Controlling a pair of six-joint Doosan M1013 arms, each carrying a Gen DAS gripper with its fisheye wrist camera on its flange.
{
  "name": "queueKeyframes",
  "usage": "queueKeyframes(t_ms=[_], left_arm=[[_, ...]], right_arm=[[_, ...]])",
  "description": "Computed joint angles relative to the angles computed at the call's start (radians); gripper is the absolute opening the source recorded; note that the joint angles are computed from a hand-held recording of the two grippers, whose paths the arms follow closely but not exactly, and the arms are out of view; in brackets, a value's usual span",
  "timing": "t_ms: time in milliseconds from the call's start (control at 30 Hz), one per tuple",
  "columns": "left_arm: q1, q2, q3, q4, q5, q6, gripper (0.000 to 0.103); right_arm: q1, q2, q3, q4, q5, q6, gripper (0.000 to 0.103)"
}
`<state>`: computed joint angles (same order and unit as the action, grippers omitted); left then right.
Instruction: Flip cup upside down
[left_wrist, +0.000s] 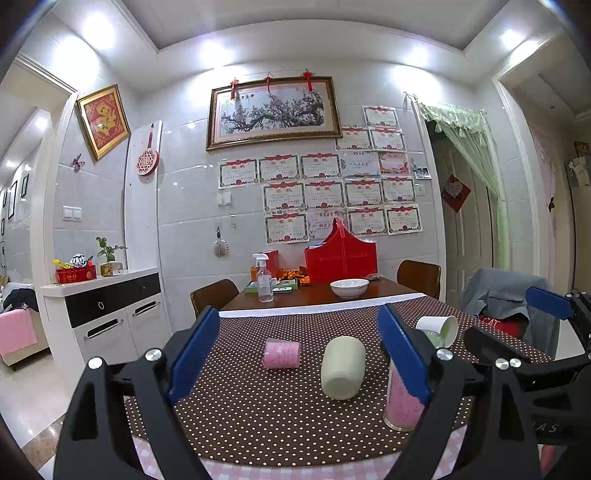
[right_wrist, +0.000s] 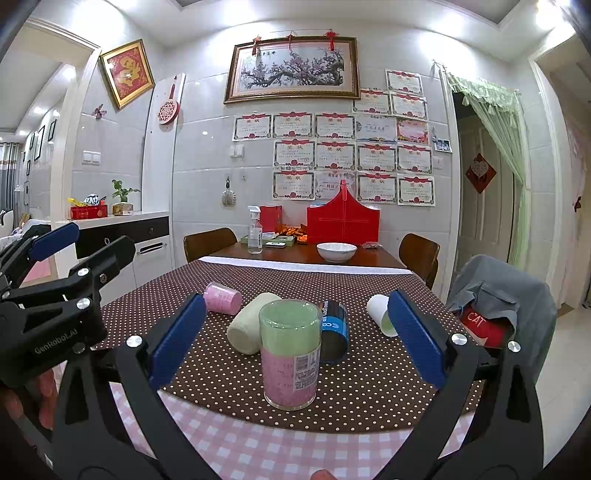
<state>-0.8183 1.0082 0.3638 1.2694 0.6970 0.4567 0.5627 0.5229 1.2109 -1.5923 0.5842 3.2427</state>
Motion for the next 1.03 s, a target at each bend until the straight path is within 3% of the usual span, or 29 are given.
queueKeyframes(t_ms=[800, 1033], left_arm=[[0.003, 0.004, -0.002, -0.009, 0.0, 0.008, 0.086], [0.01, 0.036, -0.067, -0.12, 0.019, 0.103, 0.086]], right_arm=[[-0.001, -0.001, 0.001, 0.003, -0.001, -0.002, 0.097], [-0.002, 0.002, 0.002, 0.013, 0.016, -0.014, 0.097]])
